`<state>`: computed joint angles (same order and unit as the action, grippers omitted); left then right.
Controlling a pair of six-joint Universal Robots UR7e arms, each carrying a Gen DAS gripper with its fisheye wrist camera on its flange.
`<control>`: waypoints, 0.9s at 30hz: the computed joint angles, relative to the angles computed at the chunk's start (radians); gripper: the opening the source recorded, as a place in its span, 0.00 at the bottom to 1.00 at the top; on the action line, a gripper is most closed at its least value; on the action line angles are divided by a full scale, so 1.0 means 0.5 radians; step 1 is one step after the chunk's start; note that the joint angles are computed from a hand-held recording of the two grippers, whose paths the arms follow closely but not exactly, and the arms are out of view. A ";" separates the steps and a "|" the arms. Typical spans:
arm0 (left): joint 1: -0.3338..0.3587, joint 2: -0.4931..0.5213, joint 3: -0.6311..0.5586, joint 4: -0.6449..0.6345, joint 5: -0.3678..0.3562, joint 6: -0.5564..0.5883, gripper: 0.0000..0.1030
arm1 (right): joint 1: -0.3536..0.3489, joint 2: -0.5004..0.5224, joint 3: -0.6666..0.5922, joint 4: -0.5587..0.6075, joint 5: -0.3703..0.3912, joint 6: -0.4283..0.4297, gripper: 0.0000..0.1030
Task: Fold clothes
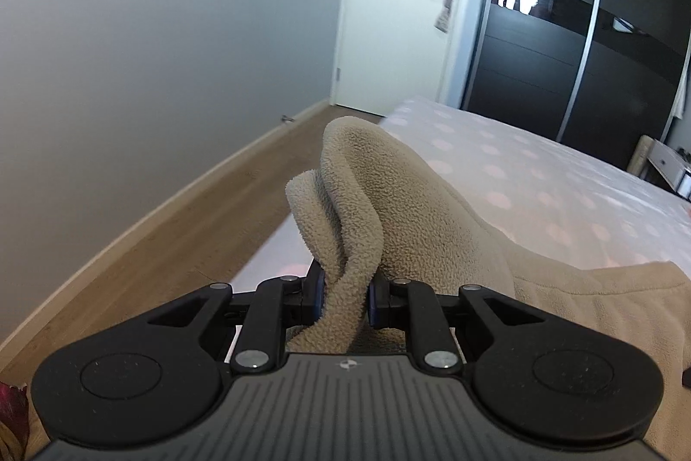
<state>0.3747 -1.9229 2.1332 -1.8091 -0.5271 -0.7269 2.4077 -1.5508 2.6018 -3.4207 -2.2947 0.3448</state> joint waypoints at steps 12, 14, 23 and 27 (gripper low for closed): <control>0.469 0.287 0.341 -1.265 -0.072 0.651 0.15 | -0.490 0.614 -0.088 -0.658 0.254 -0.460 0.40; 0.565 0.360 0.354 -1.388 -0.097 0.756 0.15 | -0.540 0.703 -0.093 -0.706 0.257 -0.464 0.40; 0.675 0.474 0.357 -1.390 0.073 0.748 0.24 | -0.562 0.719 -0.175 -0.370 -0.007 -0.362 0.58; 0.665 0.328 0.377 -1.358 0.078 0.802 0.25 | -0.533 0.629 -0.180 -0.223 -0.138 -0.412 0.60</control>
